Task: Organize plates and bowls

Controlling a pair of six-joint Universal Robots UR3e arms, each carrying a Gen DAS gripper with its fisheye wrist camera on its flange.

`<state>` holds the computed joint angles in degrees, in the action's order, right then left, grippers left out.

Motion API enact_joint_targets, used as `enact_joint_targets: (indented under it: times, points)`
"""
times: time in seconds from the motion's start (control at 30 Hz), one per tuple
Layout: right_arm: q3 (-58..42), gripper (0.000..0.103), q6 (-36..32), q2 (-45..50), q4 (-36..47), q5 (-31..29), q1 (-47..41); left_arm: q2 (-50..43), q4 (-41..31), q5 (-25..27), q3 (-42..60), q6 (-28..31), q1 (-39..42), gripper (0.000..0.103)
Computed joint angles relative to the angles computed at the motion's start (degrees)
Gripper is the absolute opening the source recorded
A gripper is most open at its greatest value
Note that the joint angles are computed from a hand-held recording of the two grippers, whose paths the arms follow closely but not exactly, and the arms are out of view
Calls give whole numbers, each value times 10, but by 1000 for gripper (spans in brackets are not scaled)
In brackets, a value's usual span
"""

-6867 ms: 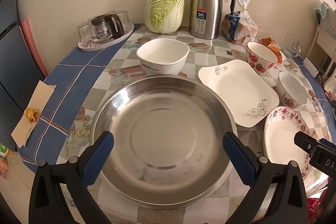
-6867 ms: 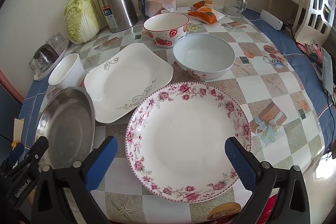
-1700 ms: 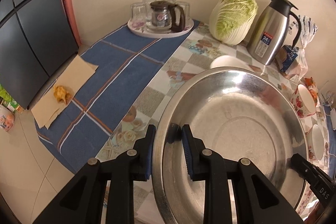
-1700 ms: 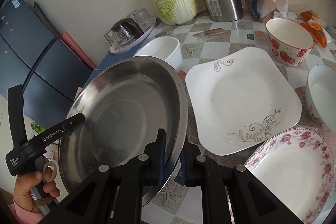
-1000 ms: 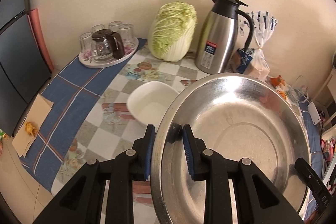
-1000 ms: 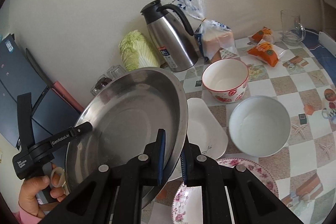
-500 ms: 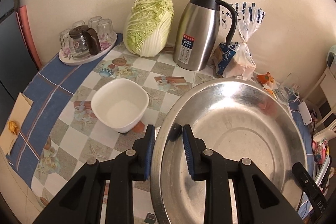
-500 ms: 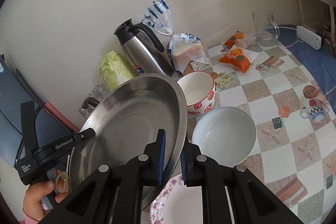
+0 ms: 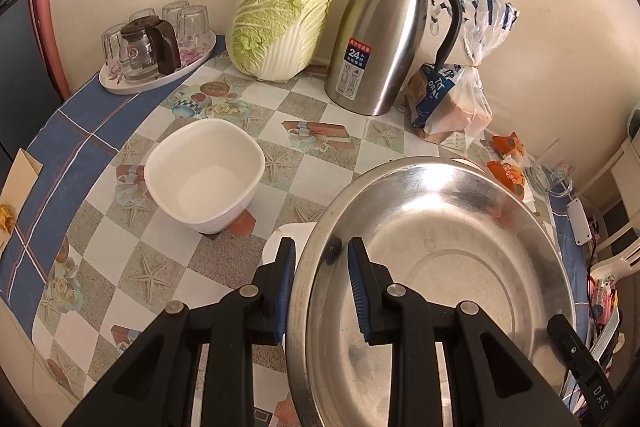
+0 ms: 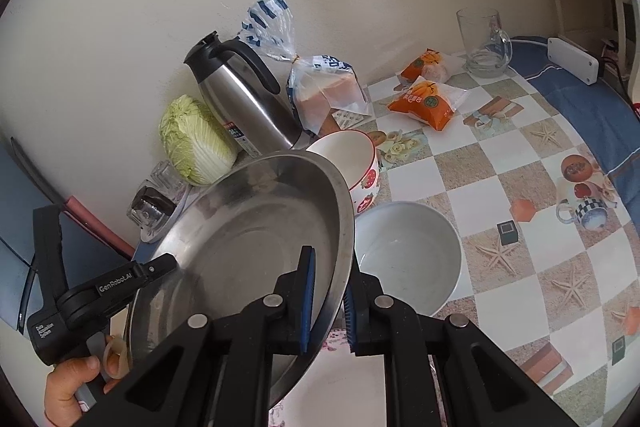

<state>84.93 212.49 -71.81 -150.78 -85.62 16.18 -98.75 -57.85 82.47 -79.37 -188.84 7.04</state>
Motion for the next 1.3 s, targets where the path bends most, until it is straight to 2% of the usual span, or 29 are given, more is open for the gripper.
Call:
enact_joint_targets:
  times: [0.6, 1.3]
  points:
    - [-144, 14, -7, 108, 90, -1, 25, 2, 2, -60, -49, 6, 74, 28]
    - [-201, 17, -22, 150, 128, -2, 46, 24, 3, -85, -82, 7, 113, 28]
